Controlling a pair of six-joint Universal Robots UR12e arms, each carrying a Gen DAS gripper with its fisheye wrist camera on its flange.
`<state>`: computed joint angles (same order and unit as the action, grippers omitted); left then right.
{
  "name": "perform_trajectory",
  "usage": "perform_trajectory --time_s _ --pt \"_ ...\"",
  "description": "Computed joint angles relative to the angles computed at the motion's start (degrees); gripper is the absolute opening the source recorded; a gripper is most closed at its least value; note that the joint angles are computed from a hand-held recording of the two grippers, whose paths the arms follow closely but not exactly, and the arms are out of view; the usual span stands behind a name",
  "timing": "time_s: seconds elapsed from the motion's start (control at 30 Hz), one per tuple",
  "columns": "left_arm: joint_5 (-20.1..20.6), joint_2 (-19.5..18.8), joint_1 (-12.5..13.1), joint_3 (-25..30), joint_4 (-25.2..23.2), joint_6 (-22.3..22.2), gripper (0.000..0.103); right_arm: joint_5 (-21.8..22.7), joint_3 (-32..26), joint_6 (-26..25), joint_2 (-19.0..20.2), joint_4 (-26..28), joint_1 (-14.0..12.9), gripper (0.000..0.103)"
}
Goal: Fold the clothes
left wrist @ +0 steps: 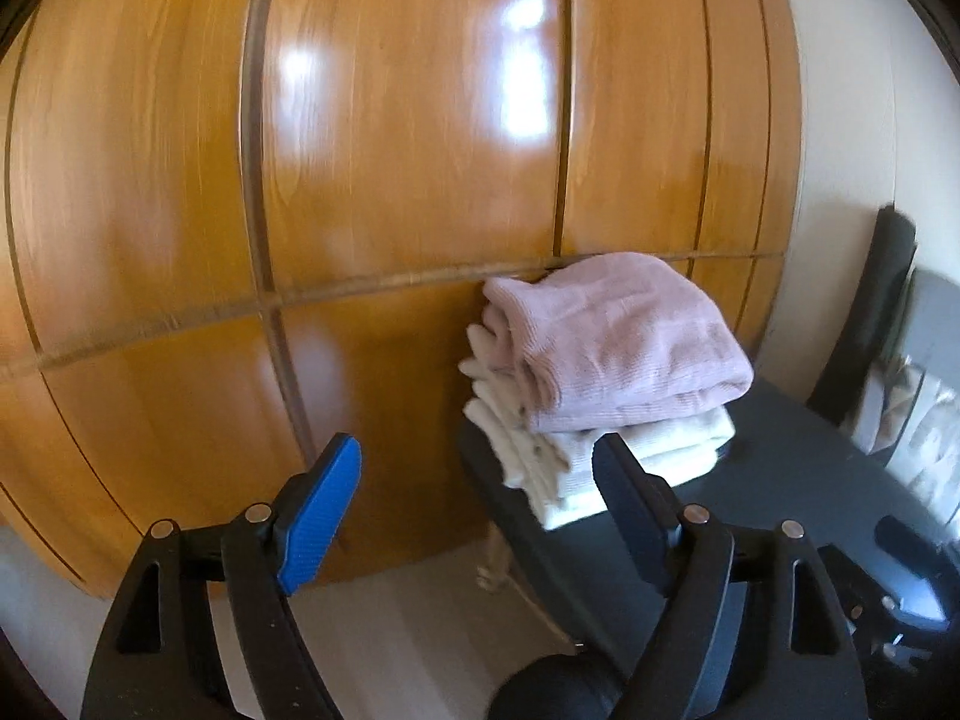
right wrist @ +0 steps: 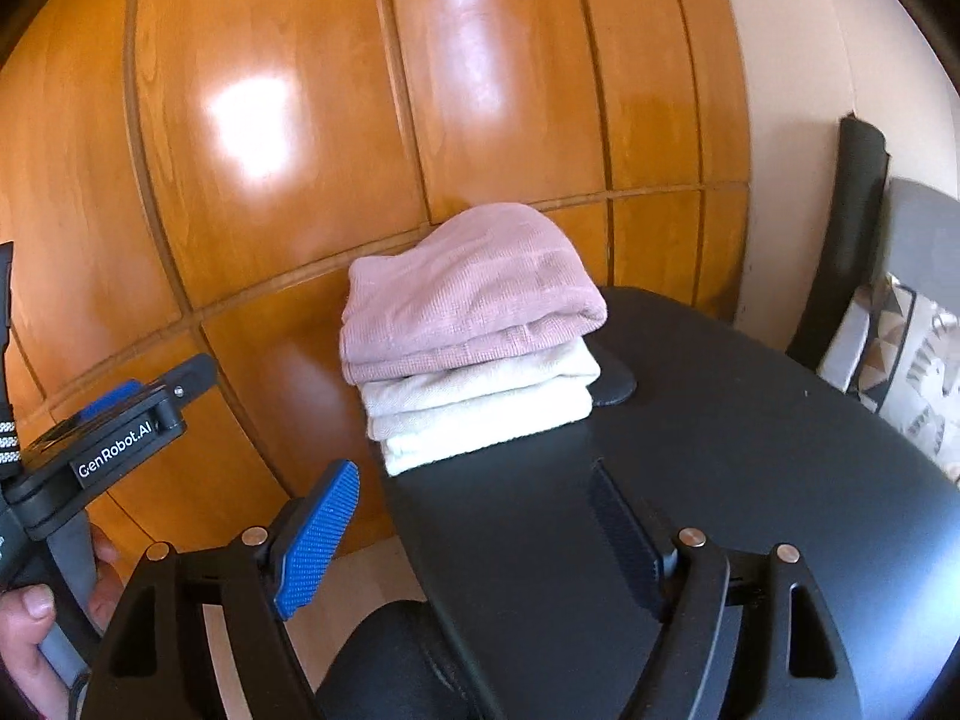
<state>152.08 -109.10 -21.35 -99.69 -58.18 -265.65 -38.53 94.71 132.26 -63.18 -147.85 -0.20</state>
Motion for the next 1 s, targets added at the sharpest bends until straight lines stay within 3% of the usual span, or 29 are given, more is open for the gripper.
perform_trajectory --time_s 0.07,0.13,0.27,0.47,0.83,1.0 --pt "-0.25 -0.1 -0.05 0.66 -2.22 0.16 0.083 -0.6 0.34 0.35 -0.27 -0.66 0.15 0.081" --pt "-0.96 -0.06 0.06 0.17 0.5 2.5 0.083 -1.03 0.85 0.52 -0.51 -1.89 0.58 0.081" --pt "-1.93 0.1 0.19 0.03 -0.07 2.05 0.083 -1.34 2.13 -0.49 -1.15 -4.01 1.07 0.081" --pt "-4.8 0.25 0.5 -0.73 4.02 5.42 0.083 -2.24 3.07 -1.36 -1.56 -5.51 1.38 0.081" --pt "-5.11 0.71 0.6 -1.99 7.98 3.97 0.083 -2.95 3.09 -1.57 -1.38 -5.62 1.39 0.081" --pt "-2.68 0.02 0.06 -1.69 9.57 3.98 0.086 -3.08 3.12 -1.68 -1.34 -6.03 1.35 0.081"
